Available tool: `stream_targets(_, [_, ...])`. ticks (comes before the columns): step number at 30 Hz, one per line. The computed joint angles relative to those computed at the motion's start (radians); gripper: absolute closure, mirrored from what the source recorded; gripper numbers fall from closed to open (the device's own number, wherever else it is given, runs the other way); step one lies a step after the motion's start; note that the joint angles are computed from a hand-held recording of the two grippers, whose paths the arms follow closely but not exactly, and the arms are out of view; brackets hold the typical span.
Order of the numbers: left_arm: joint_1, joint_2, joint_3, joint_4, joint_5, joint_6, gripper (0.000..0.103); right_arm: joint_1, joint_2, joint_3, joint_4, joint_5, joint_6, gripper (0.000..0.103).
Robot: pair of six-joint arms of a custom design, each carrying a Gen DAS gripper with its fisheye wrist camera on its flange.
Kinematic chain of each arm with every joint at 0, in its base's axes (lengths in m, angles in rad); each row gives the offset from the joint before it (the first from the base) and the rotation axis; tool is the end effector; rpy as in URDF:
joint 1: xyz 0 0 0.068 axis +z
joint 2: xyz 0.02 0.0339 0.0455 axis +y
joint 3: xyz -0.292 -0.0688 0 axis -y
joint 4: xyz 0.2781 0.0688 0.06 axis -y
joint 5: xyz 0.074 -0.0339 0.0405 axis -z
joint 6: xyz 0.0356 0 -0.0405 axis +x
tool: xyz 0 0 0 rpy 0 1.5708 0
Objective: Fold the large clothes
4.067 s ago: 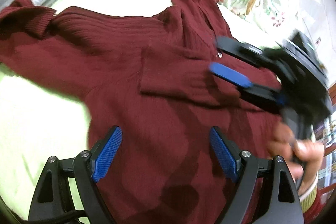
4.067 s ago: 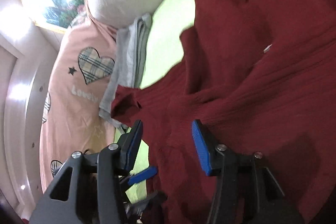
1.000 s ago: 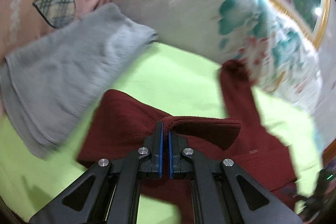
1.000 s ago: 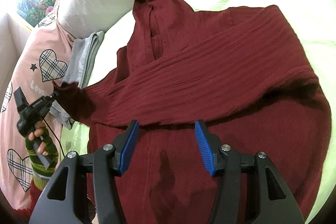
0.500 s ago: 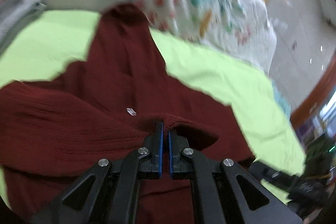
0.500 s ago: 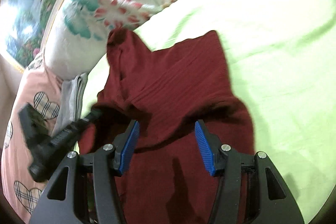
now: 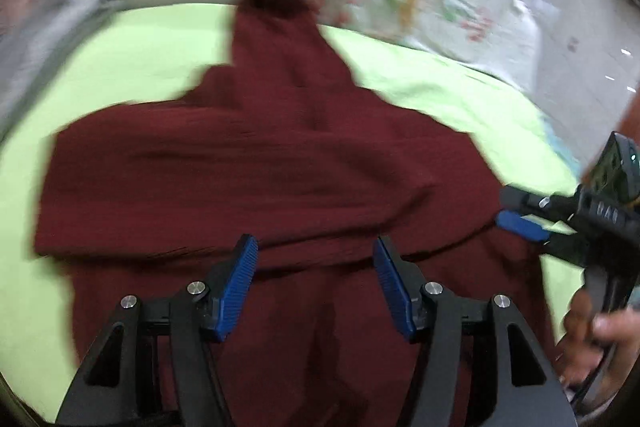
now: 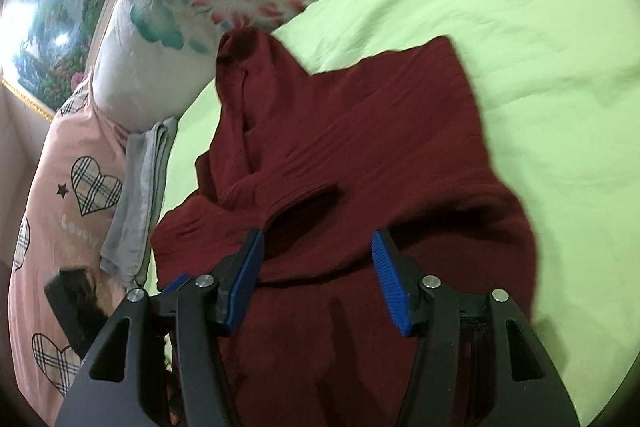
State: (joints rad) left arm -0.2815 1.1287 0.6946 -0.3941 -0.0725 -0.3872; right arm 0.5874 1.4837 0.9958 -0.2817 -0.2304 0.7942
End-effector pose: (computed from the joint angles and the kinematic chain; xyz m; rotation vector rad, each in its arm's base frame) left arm 0.2377 -0.0660 0.2342 -0.1612 2.4029 -0.2252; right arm 0.2838 0.1988 0.2514 0.1370 2.5144 0.9030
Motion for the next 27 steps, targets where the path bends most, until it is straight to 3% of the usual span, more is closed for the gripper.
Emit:
stream_targets(3, [0.135, -0.102, -0.061, -0.087, -0.042, 0.015, 0.042, -0.004, 0.079, 0.051, 0.010, -0.074, 0.022, 0.040])
stream_targets(8, [0.445, -0.124, -0.125, -0.115, 0.042, 0.066, 0.043, 0.018, 0.237, 0.158, 0.055, -0.158, 0.069, 0.039])
stream_targets(11, [0.527, -0.100, -0.127, -0.076, 0.103, 0.089, 0.042, 0.027, 0.335, 0.239, 0.066, -0.148, 0.092, 0.039])
stream_targets(13, [0.523, -0.068, -0.112, -0.057, 0.093, 0.097, 0.042, 0.030, 0.370, 0.289, 0.039, -0.086, 0.071, 0.067])
stream_targets(14, [0.518, -0.048, -0.105, -0.046, 0.089, 0.099, 0.042, 0.027, 0.376, 0.305, 0.030, -0.070, 0.068, 0.090])
stream_targets(15, [0.514, -0.033, -0.097, -0.037, 0.088, 0.101, 0.043, 0.019, 0.369, 0.302, 0.045, -0.076, 0.076, 0.097])
stream_targets(17, [0.507, -0.016, -0.089, -0.029, 0.088, 0.110, 0.043, 0.004, 0.286, 0.242, 0.129, -0.056, 0.080, 0.097])
stream_targets(20, [0.486, 0.015, -0.071, -0.020, 0.078, 0.115, 0.044, -0.009, 0.116, 0.146, 0.191, 0.058, 0.017, 0.097])
stream_targets(24, [0.431, 0.055, -0.049, -0.008, 0.046, 0.102, 0.046, -0.063, 0.013, 0.077, 0.122, 0.123, -0.042, 0.097])
stream_targets(27, [0.395, 0.069, -0.040, -0.007, 0.015, 0.113, 0.054, -0.110, 0.017, 0.025, 0.085, 0.102, -0.027, 0.097])
